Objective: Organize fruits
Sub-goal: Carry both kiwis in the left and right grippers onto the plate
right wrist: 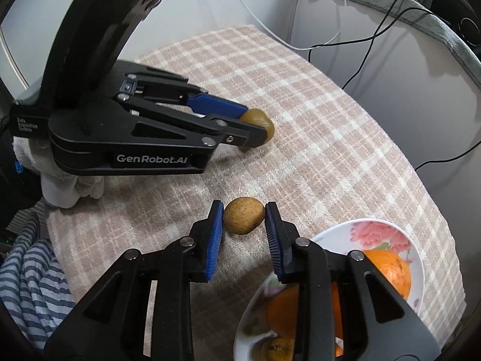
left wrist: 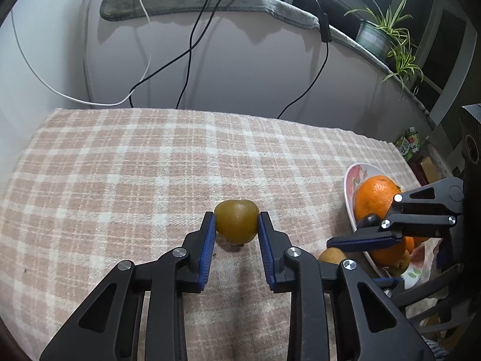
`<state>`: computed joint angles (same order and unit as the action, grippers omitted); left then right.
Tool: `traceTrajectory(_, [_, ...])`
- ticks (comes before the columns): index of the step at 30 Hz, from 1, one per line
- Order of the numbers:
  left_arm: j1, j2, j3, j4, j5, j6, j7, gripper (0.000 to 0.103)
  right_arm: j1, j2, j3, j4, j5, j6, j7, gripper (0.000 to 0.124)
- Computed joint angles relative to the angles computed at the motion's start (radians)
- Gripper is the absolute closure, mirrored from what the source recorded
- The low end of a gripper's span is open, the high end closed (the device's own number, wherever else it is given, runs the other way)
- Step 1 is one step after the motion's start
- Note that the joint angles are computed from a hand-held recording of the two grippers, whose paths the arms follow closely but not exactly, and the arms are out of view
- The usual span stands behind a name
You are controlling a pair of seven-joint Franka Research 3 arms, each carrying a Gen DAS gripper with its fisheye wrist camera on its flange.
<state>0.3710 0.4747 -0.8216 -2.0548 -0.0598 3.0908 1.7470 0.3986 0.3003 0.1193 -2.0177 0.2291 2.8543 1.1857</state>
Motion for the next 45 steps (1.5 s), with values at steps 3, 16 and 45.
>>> traceTrajectory(3, [0.036, -0.013, -0.038, -0.022, -0.006, 0.014, 0.005, 0.076, -0.022, -0.032, 0.022, -0.034, 0.049, 0.028, -0.030, 0.094])
traceTrajectory(16, [0.184, -0.029, -0.231, -0.094, 0.070, 0.053, -0.042, 0.076, -0.098, -0.186, 0.053, -0.177, 0.347, 0.127, -0.214, 0.094])
traceTrajectory(45, [0.175, 0.002, -0.363, -0.112, 0.326, 0.027, -0.195, 0.076, -0.170, -0.221, -0.031, -0.230, 0.751, 0.101, -0.446, 0.094])
